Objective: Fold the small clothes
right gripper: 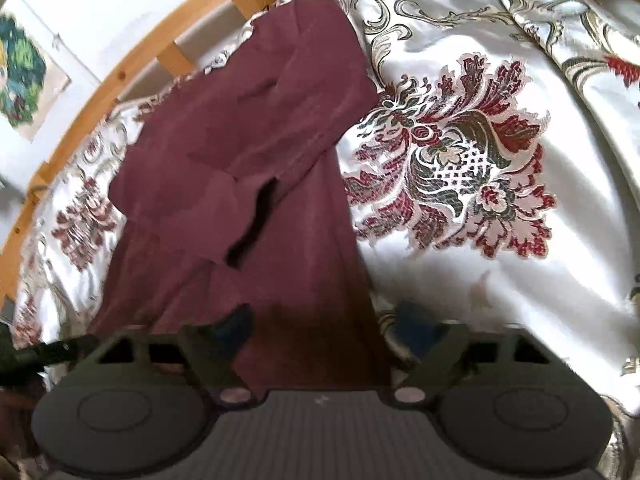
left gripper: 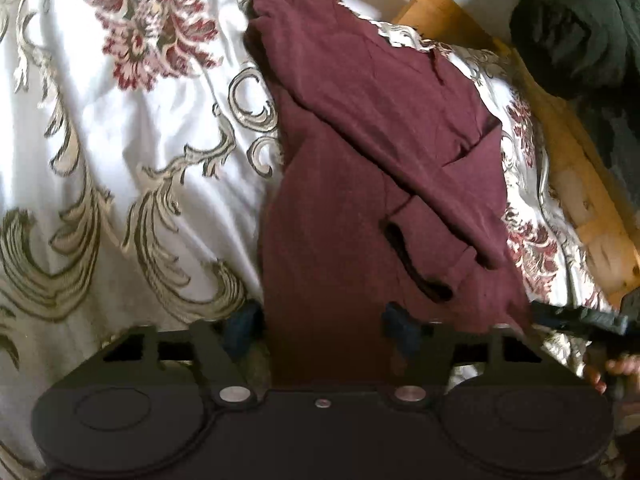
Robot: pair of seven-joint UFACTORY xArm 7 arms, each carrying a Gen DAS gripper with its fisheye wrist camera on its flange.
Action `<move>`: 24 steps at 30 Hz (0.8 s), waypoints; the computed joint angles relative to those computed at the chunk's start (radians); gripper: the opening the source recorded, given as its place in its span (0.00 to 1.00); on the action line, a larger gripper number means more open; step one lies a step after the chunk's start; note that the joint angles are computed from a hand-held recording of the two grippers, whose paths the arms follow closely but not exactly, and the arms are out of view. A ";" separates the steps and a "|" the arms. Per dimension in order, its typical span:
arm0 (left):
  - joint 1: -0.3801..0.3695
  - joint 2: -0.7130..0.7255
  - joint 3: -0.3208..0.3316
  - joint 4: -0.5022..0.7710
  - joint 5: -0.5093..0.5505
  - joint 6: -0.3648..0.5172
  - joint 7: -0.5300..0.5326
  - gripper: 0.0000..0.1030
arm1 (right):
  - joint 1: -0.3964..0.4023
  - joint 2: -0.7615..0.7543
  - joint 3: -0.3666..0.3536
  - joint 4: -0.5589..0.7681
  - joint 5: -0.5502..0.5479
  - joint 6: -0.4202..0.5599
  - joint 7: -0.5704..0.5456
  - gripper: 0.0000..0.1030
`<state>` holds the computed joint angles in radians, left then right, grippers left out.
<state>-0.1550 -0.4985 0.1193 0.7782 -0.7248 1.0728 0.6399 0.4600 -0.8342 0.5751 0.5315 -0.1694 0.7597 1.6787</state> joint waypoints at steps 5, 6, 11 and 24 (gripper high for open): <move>0.003 -0.034 -0.016 -0.009 -0.016 -0.040 -0.075 0.18 | -0.029 -0.040 0.041 0.009 -0.023 0.039 0.075 0.08; 0.000 -0.040 -0.013 -0.004 -0.024 -0.038 -0.094 0.17 | -0.034 -0.052 0.047 0.015 -0.034 0.043 0.079 0.07; -0.004 -0.056 -0.006 0.071 0.039 0.047 -0.159 0.17 | -0.044 -0.140 0.057 0.037 -0.055 0.040 0.089 0.06; 0.024 -0.083 0.030 0.100 0.075 0.129 -0.149 0.28 | -0.012 -0.154 0.055 0.000 0.076 0.039 0.089 0.17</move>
<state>-0.1313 -0.5816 0.1496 0.8787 -0.6503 1.2020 0.4912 0.4485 -0.9878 0.6299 0.5318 -0.0933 0.7992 1.7677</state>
